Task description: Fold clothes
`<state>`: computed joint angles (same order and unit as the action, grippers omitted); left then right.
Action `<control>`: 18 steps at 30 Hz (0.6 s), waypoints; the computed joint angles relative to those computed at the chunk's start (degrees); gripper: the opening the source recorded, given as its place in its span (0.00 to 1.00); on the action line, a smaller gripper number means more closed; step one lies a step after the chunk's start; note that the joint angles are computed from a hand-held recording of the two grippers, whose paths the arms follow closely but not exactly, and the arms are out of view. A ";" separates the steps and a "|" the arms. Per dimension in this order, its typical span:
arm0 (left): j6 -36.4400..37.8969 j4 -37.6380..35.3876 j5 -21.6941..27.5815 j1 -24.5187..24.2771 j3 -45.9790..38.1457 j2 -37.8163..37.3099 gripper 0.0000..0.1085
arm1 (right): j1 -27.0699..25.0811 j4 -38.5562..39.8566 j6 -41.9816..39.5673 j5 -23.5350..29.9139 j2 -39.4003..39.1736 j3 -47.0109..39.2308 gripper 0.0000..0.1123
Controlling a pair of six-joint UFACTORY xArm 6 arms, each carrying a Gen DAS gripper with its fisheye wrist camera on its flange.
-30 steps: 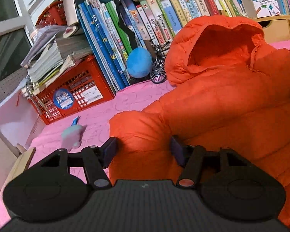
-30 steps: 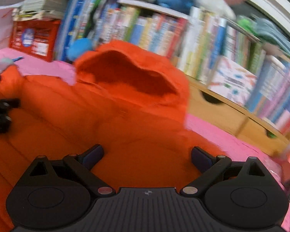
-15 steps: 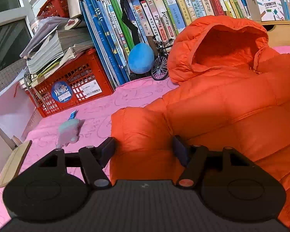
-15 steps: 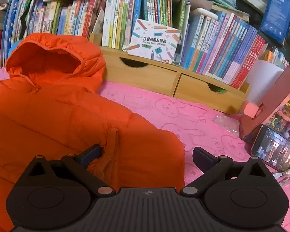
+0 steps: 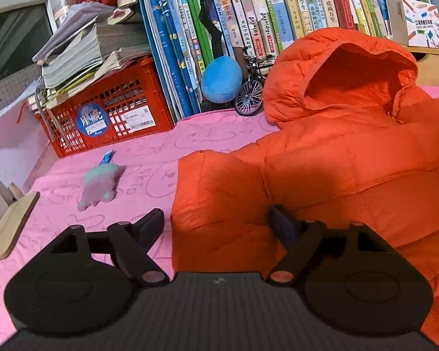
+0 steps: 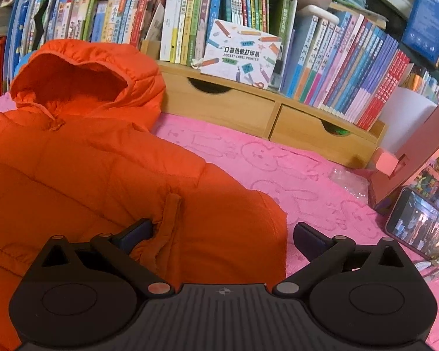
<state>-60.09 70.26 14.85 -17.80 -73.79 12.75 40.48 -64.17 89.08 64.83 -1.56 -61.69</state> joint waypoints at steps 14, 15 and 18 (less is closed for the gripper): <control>-0.94 0.19 1.17 -0.28 -0.25 0.09 0.81 | 1.35 -0.58 -0.96 3.13 1.81 -1.82 0.92; -1.00 0.26 1.21 -0.29 -0.28 0.11 0.81 | 1.50 -0.68 -1.13 3.49 2.02 -2.02 0.92; -1.19 0.40 1.34 -0.34 -0.35 0.16 0.82 | 1.89 -0.91 -1.54 4.42 2.59 -2.59 0.92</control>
